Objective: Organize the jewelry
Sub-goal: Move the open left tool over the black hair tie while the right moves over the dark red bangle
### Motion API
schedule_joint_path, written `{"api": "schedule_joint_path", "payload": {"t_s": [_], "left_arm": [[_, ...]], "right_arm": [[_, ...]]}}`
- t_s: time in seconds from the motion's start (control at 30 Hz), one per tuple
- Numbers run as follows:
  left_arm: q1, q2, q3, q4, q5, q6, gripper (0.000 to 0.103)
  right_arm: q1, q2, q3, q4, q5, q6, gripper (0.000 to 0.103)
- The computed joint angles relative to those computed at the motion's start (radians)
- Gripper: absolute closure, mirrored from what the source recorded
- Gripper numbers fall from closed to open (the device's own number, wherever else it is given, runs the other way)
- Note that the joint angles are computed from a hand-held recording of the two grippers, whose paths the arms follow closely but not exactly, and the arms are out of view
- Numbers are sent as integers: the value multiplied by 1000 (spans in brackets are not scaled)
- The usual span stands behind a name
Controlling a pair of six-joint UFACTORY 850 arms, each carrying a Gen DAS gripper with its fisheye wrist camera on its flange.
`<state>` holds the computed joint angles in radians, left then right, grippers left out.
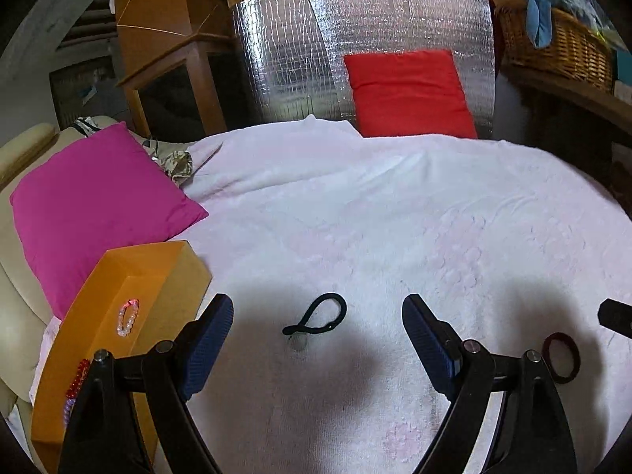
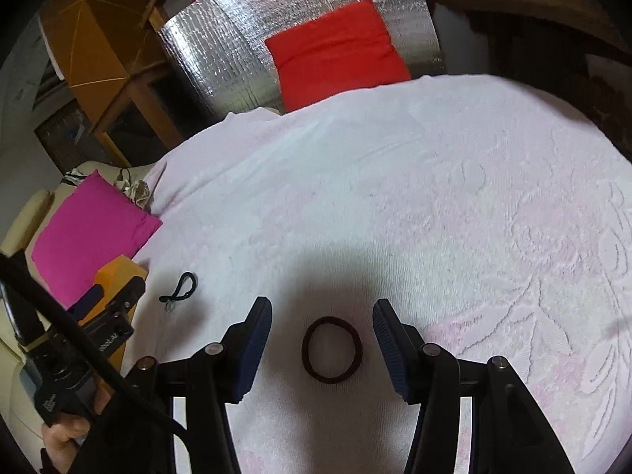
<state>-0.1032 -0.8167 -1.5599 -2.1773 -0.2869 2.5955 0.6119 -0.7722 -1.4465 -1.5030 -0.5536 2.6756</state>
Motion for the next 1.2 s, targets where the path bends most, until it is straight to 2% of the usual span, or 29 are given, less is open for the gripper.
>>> {"api": "schedule_joint_path", "payload": {"t_s": [0.17,0.4,0.83,1.2], "left_arm": [[-3,-10,-8,-22,18,39,15],[8,-7,-1,-38,4,92,15],[29,-30,-46,125,12,-80,15],[29,-35,-53,156,12,-106,15]], "right_arm": [[-2,-2,2,-3,17,10,46],[-5,-15,-2,45,33,14,46],[-20,-46,-31,113,69,-7,46],[-25,-46,-27,116,87,1,46]]}}
